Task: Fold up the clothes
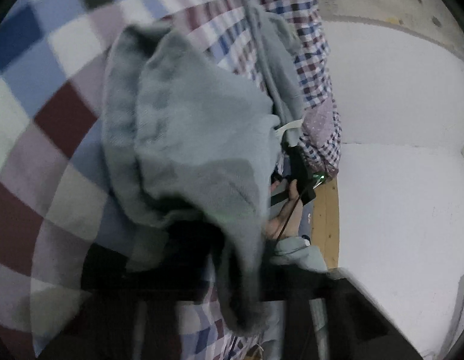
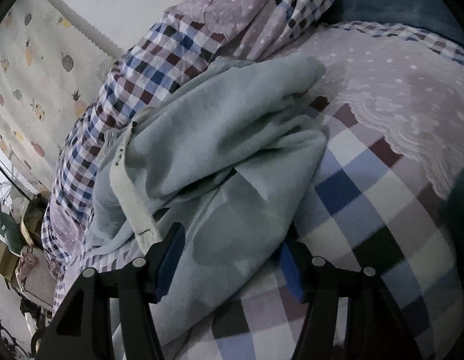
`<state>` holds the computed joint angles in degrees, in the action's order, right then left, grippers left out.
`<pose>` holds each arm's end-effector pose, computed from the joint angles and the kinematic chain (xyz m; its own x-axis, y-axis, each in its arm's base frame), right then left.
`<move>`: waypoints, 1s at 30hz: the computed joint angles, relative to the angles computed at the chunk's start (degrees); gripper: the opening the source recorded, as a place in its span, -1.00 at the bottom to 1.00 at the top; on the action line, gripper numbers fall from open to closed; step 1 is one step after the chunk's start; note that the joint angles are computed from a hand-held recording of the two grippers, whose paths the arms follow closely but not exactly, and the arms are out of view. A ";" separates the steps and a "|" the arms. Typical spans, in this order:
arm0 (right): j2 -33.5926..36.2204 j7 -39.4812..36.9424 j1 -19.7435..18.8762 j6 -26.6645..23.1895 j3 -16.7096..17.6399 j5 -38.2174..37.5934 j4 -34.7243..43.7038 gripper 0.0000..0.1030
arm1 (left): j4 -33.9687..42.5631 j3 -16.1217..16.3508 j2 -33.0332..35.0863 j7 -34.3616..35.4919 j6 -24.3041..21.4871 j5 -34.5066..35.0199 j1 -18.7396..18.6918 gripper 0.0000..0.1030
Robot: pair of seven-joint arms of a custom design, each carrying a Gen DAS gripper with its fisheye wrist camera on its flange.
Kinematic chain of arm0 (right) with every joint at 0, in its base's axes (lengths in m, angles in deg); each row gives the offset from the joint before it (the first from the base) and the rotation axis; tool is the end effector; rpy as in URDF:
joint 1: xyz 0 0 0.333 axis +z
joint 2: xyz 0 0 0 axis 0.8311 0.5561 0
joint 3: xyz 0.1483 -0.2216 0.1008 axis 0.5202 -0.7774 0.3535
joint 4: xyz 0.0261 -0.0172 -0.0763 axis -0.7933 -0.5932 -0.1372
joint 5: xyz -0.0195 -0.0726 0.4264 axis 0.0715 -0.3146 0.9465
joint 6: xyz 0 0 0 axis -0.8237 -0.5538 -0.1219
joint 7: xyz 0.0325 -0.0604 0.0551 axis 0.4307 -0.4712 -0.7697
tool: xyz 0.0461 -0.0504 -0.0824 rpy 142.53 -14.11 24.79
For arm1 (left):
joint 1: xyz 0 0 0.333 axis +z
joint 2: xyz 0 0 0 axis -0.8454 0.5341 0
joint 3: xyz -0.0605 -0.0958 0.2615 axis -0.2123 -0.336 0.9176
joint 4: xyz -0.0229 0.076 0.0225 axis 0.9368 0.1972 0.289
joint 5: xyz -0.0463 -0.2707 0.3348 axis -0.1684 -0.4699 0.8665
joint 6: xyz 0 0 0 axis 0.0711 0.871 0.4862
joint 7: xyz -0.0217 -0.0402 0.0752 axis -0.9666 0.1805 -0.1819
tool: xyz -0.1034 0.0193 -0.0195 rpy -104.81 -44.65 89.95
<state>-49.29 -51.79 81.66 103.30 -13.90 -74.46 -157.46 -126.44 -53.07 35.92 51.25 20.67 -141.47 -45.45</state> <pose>0.6232 0.2782 0.3245 -0.4908 -0.6581 -0.5710 -0.3446 0.7485 -0.5666 0.5972 -0.0142 0.2929 0.0916 -0.3522 0.9314 -0.9867 -0.1586 0.0371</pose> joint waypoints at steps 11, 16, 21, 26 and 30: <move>-4.10 -7.34 1.60 -3.74 0.72 0.23 -1.77 -0.95 | -2.37 2.77 -5.28 7.37 6.85 -5.93 1.01 -0.90; -9.96 -3.80 1.54 -5.62 4.21 -6.21 -4.47 -0.95 | -2.53 4.87 -8.28 9.52 7.72 -10.36 2.79 -0.91; -16.56 1.32 1.43 -8.07 9.56 -11.74 -8.35 -0.95 | -2.94 7.63 -11.68 12.32 5.41 -15.30 4.90 -0.91; -22.66 6.78 3.67 -12.92 15.79 -14.86 -12.99 -0.95 | -3.87 11.20 -15.69 14.39 0.10 -19.92 7.25 -0.91; -26.37 8.97 7.47 -19.10 21.39 -15.64 -14.40 -0.95 | -5.14 15.16 -19.14 15.88 -7.06 -20.96 9.85 -0.91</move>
